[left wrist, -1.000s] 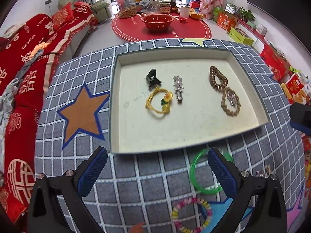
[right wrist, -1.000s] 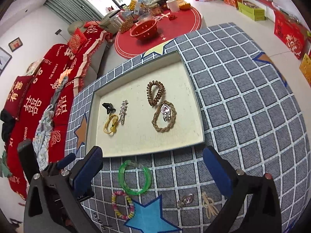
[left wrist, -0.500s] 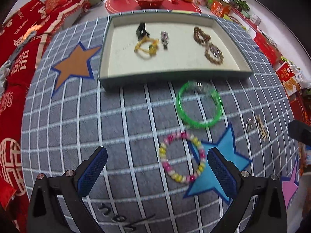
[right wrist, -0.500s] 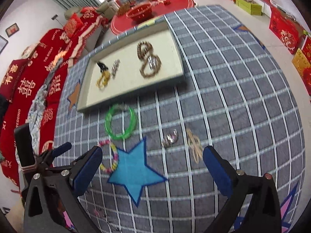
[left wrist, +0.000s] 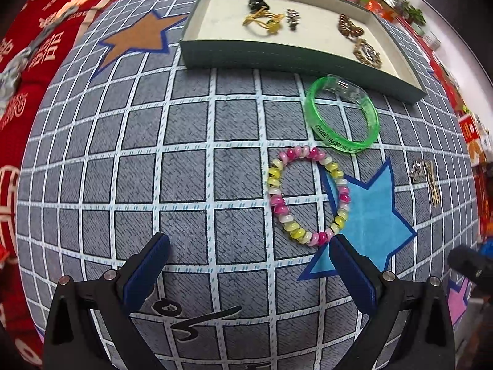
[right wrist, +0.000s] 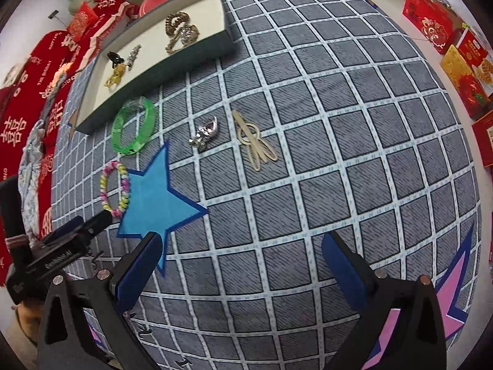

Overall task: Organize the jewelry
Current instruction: 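Move both tools back over the beaded bracelet and tan hair clip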

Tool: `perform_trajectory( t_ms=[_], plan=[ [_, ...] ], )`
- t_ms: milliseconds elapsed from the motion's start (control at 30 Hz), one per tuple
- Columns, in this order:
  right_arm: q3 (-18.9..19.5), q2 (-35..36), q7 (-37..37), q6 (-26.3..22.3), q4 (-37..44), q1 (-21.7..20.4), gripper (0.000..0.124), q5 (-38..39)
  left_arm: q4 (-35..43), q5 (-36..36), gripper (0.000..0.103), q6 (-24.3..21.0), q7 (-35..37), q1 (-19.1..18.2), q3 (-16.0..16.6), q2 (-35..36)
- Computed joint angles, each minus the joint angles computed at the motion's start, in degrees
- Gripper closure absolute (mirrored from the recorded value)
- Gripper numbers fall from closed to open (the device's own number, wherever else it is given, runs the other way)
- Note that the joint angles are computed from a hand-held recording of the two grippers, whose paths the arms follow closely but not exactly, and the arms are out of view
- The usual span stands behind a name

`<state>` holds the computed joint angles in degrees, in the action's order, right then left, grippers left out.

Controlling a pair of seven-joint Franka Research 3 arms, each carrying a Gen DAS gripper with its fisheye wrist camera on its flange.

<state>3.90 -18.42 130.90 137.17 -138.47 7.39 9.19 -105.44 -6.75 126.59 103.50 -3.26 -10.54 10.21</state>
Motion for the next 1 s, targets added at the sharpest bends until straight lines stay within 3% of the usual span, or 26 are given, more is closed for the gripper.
perform_trajectory(
  t_ms=[533,800,1000],
  plan=[
    [0.33,3.24,0.92,-2.97,2.98,-1.80,0.021,-9.40,1.22,1.56,0.000,2.75,-3.72,0.08,-0.24,3.15],
    [-0.52,7.30,-0.99,-3.75,6.40,-1.96,0.041,-13.66,3.34,4.02,0.000,4.02,-6.73,-2.02,-1.23,5.46],
    [-1.78,13.27,-3.52,-4.86,13.53,-1.59,0.056,-16.81,6.84,7.40,0.000,4.00,-9.57,-3.85,-1.56,7.99]
  ],
)
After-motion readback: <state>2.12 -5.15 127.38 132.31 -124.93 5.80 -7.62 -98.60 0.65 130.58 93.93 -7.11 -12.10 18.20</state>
